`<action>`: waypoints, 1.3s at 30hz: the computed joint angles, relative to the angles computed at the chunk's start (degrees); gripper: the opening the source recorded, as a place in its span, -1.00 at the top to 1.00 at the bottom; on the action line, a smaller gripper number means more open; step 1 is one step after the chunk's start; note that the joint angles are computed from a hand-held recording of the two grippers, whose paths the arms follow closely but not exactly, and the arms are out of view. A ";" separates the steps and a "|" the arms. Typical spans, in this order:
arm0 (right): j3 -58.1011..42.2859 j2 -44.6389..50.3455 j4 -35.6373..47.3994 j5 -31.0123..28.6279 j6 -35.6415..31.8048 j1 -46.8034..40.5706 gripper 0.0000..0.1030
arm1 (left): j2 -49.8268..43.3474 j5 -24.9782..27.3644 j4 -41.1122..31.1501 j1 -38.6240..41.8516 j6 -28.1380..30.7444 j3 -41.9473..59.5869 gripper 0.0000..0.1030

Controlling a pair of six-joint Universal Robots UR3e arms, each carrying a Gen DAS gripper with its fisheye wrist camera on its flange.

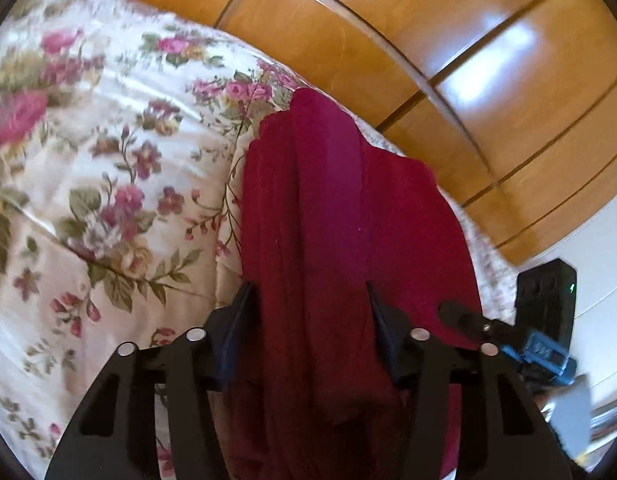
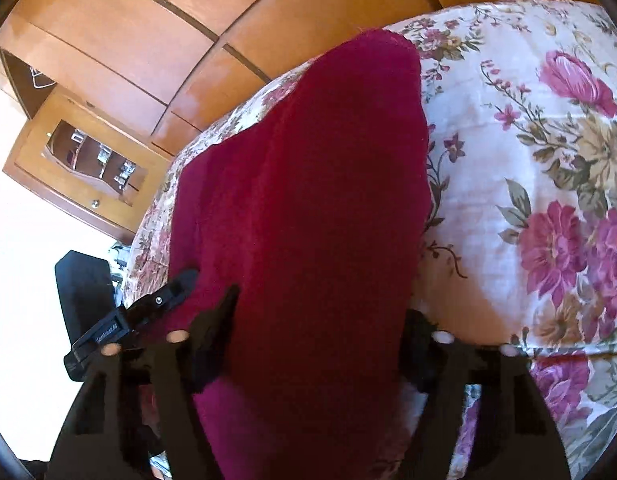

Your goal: Fold small clothes

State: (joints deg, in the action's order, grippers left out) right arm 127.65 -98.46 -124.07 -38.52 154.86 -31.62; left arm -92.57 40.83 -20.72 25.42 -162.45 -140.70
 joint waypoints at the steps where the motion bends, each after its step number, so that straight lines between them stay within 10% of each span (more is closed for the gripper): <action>1: -0.23 -1.51 1.16 0.00 -0.76 0.21 0.03 | 0.42 -1.54 -1.29 0.75 1.30 -0.54 0.14; 10: -0.98 -20.13 18.01 1.99 -9.91 -4.64 0.17 | 10.12 -4.62 -10.60 -1.15 2.57 -1.90 0.26; 18: -13.36 -34.96 75.42 1.19 -51.95 -38.21 0.18 | -2.35 0.29 5.64 -23.73 -15.21 11.78 0.27; 22: -17.44 -34.41 89.19 -2.76 -65.71 -53.87 0.17 | -12.02 7.69 6.21 -37.49 -21.38 27.27 0.27; 31: -20.05 -26.11 86.06 -4.61 -71.14 -68.57 0.17 | -32.73 17.72 -9.06 -54.36 -23.72 65.82 0.32; 39: -13.60 -17.16 60.90 -3.24 -56.06 -67.54 0.17 | -53.67 26.27 -28.77 -62.30 -22.33 105.63 0.41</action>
State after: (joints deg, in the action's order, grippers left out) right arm 114.05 -115.62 -63.17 -41.76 98.80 -99.16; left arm -146.25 67.10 -49.48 -36.88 -184.78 -35.06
